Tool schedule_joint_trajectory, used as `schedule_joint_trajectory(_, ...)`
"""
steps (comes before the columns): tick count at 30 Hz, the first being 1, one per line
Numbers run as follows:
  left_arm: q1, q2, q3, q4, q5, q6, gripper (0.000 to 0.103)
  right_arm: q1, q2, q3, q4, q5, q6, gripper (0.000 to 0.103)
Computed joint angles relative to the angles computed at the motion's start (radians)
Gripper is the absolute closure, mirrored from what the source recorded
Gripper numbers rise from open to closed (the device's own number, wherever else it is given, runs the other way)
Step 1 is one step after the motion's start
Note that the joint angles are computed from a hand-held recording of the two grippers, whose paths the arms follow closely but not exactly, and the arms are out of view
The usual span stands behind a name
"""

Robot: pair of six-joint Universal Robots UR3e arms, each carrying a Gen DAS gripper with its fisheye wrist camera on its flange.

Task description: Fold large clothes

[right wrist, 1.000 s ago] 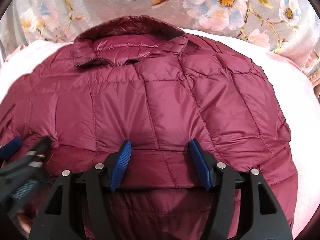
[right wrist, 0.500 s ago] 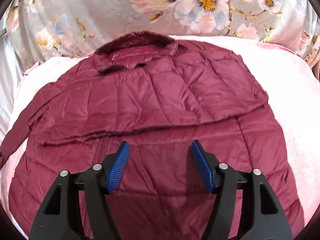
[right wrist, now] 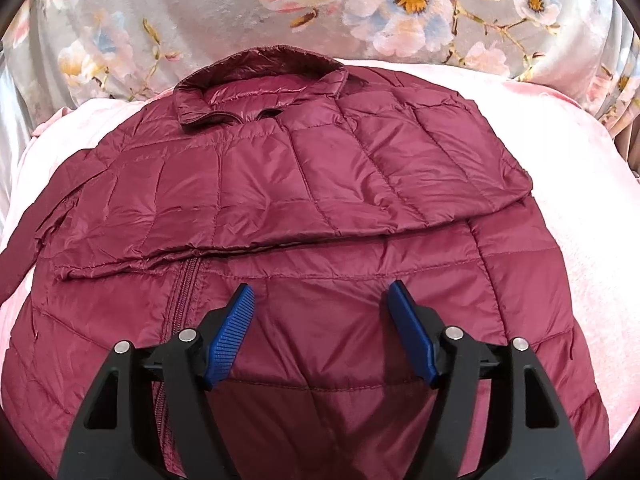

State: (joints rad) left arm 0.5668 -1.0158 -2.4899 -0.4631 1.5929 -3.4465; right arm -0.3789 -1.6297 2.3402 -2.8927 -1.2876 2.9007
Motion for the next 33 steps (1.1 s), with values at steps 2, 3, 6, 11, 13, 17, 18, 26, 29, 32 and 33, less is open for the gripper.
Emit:
schedule_joint_trajectory(2, -0.207, -0.107, 0.127, 0.032, 0.125, -0.081, 0.103, -0.012, -0.008, 0.007, -0.002, 0.012, 0.003, 0.036)
schedule_joint_trajectory(3, -0.312, -0.16, 0.209, 0.036, 0.165, -0.099, 0.103, -0.019, -0.013, 0.011, -0.003, 0.019, 0.003, 0.036)
schedule_joint_trajectory(6, -0.626, -0.368, 0.495, 0.026, 0.292, -0.135, 0.103, -0.067, -0.053, 0.041, -0.001, 0.073, 0.0, 0.036)
schedule_joint_trajectory(11, -0.973, -0.775, 1.017, -0.074, 0.399, -0.153, 0.103, -0.205, -0.171, 0.069, 0.122, 0.194, -0.058, 0.036)
schedule_joint_trajectory(13, -1.055, -0.954, 1.226, -0.108, 0.385, -0.132, 0.103, -0.288, -0.228, 0.075, 0.201, 0.243, -0.109, 0.035)
schedule_joint_trajectory(17, -1.153, -1.279, 1.638, -0.271, 0.314, -0.165, 0.098, -0.414, -0.286, 0.067, 0.312, 0.278, -0.209, 0.035)
schedule_joint_trajectory(18, -1.167, -1.328, 1.711, -0.322, 0.306, -0.19, 0.094, -0.44, -0.291, 0.066, 0.329, 0.286, -0.229, 0.035)
schedule_joint_trajectory(26, -1.153, -1.349, 1.531, -0.143, 0.15, -0.255, 0.042, -0.526, -0.269, -0.02, 0.447, 0.361, -0.311, 0.03)
schedule_joint_trajectory(29, -1.064, -1.165, 1.218, 0.045, 0.076, -0.261, 0.034, -0.492, -0.209, -0.092, 0.48, 0.399, -0.285, 0.026)
schedule_joint_trajectory(32, -0.941, -1.012, 0.978, 0.124, 0.054, -0.26, 0.033, -0.407, -0.098, -0.179, 0.453, 0.401, -0.232, 0.021)
schedule_joint_trajectory(33, -0.906, -0.979, 0.927, 0.131, 0.052, -0.26, 0.033, -0.376, -0.048, -0.212, 0.436, 0.391, -0.204, 0.02)
